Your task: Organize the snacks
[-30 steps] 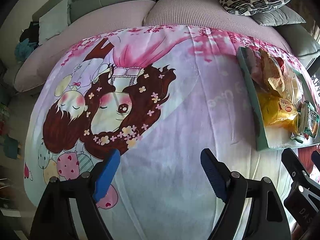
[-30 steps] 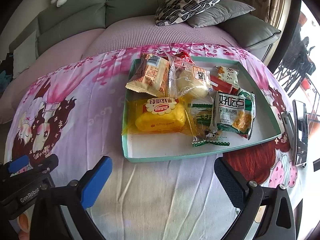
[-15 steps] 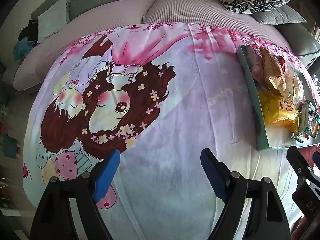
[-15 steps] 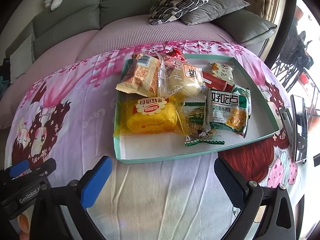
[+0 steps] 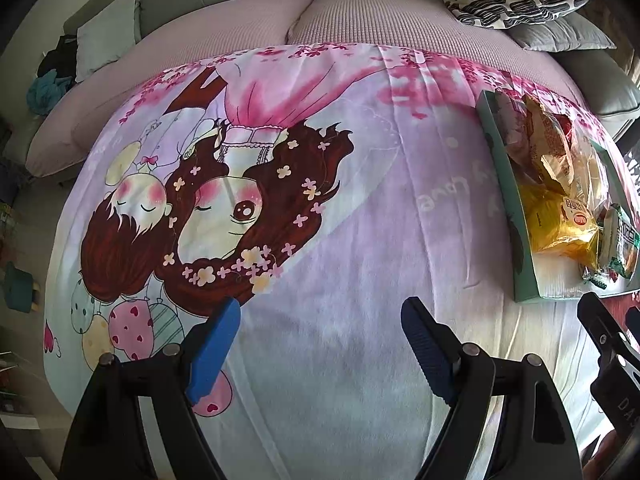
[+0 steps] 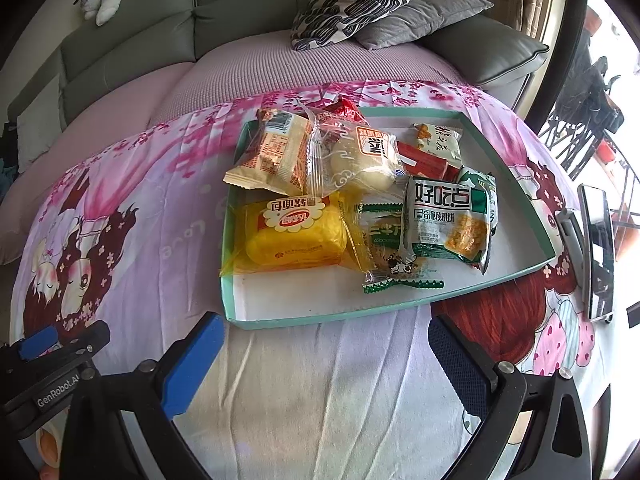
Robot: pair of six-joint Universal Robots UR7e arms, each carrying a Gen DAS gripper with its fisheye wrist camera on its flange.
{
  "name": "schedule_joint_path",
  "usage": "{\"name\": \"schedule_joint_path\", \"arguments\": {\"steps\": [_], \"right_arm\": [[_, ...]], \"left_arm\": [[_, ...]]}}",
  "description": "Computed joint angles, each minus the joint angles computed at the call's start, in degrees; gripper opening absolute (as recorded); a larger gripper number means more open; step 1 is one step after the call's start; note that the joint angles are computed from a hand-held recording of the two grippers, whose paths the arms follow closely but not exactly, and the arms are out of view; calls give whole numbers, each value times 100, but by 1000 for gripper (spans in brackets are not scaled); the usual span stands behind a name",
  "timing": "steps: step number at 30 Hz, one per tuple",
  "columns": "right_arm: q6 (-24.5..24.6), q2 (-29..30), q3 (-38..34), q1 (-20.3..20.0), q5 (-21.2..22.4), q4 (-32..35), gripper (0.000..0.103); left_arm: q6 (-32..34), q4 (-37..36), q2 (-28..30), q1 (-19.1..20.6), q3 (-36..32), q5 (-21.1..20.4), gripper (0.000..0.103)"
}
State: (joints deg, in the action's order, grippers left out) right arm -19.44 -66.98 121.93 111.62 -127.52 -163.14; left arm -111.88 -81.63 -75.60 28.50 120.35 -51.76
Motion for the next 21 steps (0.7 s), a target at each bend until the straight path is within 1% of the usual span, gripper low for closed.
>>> {"name": "schedule_joint_path", "arguments": {"steps": [21], "right_arm": [[67, 3, -16, -11, -10, 37, 103]], "left_arm": [[-16, -55, 8, 16, 13, -13, 83]]}}
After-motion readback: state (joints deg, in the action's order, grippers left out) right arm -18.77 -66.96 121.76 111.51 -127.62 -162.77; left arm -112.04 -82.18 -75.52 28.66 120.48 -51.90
